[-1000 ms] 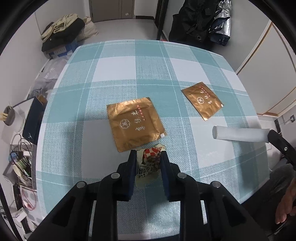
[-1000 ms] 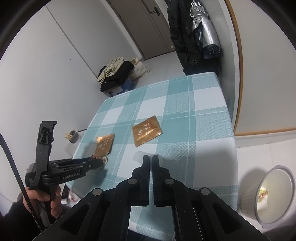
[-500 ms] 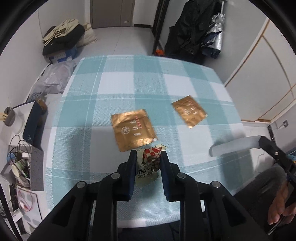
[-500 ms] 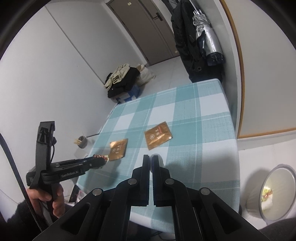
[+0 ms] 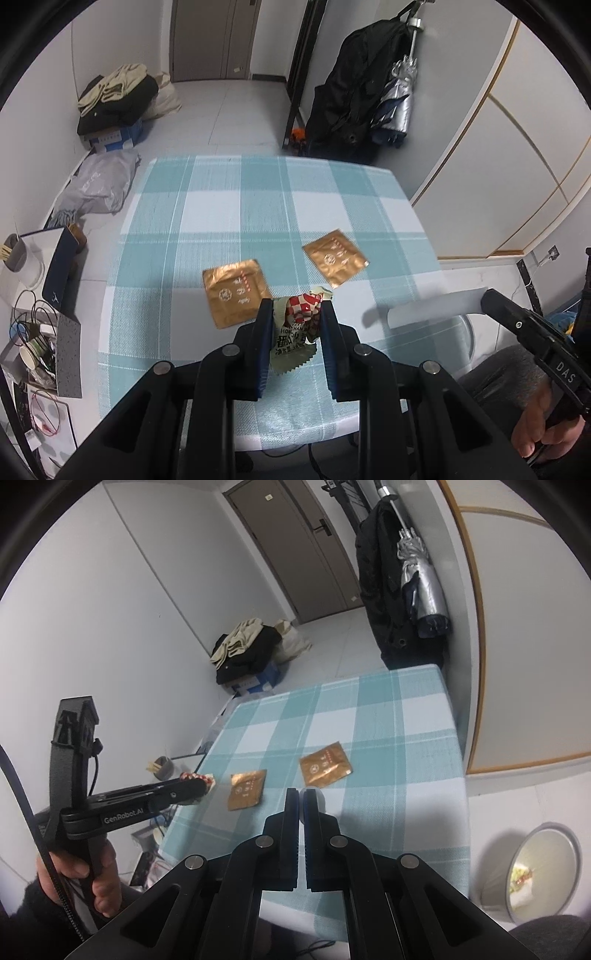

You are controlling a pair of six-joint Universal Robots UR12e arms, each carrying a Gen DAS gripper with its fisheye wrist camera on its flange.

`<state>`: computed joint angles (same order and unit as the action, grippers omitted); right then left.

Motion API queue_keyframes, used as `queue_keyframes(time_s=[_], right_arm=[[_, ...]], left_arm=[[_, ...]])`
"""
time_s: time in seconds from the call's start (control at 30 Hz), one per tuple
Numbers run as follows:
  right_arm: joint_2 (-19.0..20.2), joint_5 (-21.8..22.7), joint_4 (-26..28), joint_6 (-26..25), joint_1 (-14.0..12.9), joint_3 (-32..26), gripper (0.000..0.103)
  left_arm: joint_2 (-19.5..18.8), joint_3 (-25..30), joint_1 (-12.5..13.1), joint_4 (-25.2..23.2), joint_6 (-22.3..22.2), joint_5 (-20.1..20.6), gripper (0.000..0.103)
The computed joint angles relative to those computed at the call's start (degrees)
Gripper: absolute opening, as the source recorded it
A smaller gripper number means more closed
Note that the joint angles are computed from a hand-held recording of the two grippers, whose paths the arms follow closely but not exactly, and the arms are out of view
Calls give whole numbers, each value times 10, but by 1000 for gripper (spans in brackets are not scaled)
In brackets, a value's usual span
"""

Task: Collect trash
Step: 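Carry the wrapper and foam tube over the white bin with both grippers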

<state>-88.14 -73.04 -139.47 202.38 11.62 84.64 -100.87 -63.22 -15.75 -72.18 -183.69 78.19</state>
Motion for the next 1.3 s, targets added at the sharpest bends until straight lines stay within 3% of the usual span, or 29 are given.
queue_keyframes(time_s=[0.3,0.7,0.97,1.3], right_arm=[[-25,-24,-25,-16,-19,3,2],[-74,-52,-54,-11,-71,38,2],[-120,-70,-55,7,-119,85,2],[-160,-78,-14,30,-179,137,2]], left_arm=[[-7,23,-11,32,-5,-18,19],[-48,96,-55,36,16,-51,19],[-94,161,-91,6,37,-94,19],[-161,252,-134,-82,80,-138,19]])
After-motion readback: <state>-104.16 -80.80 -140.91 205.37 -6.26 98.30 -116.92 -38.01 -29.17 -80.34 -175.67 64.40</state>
